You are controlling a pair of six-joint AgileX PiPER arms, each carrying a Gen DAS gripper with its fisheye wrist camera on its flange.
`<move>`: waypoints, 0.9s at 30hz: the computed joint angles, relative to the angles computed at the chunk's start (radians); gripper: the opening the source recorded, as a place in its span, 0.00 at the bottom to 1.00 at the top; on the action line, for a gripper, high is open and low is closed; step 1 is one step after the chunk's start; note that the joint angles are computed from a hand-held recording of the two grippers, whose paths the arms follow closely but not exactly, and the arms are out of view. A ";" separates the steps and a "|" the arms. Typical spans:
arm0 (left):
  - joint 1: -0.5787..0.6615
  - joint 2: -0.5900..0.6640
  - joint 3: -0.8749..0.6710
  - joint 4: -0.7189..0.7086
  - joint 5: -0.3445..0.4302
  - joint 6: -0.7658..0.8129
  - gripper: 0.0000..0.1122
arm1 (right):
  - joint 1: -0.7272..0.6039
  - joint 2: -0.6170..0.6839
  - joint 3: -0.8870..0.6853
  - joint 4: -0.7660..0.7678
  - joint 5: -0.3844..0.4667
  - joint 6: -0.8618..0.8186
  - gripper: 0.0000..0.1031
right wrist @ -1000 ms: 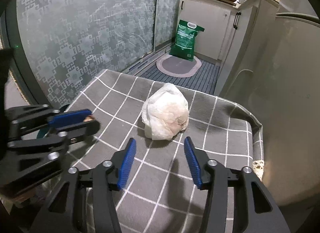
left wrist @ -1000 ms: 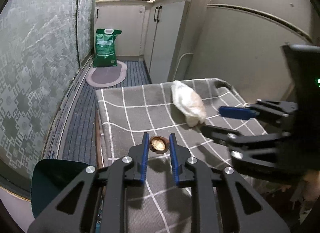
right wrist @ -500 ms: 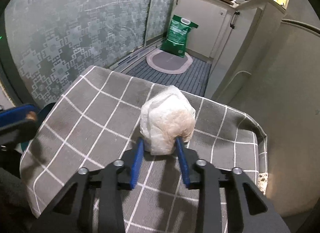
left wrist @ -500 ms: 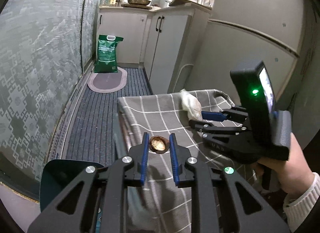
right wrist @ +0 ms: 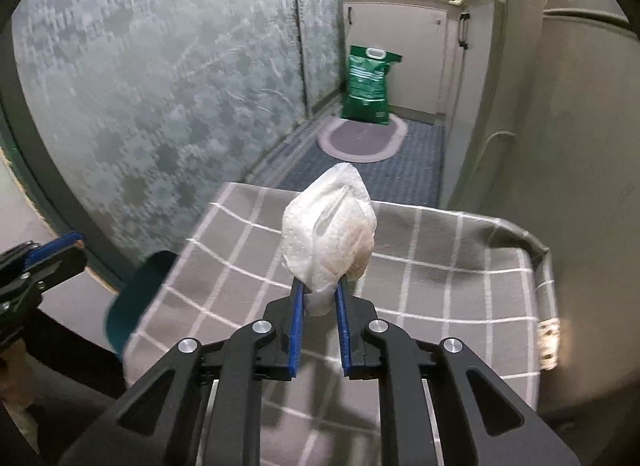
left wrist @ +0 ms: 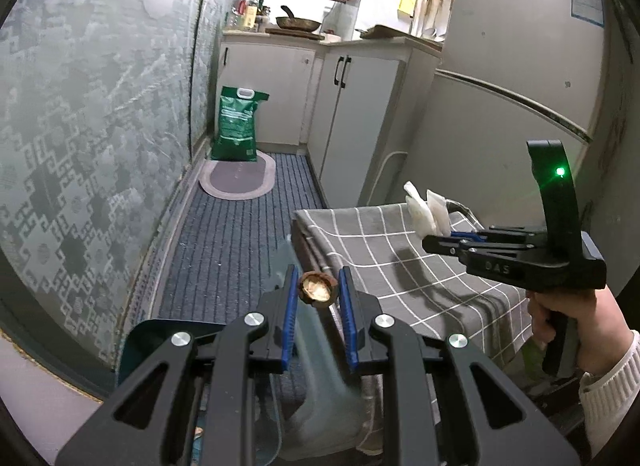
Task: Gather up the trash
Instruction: 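Carry the nut shell and white plastic bag over the teal bin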
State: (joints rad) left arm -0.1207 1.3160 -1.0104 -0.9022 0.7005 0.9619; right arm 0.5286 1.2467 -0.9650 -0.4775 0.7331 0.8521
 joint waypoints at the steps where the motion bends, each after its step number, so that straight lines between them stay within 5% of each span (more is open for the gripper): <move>1: 0.013 -0.008 0.002 -0.003 0.006 0.007 0.19 | -0.001 -0.004 0.002 0.021 -0.014 -0.013 0.14; 27: 0.381 0.019 0.000 -0.111 0.167 0.237 0.19 | 0.241 0.380 -0.396 0.140 -0.016 -0.153 0.15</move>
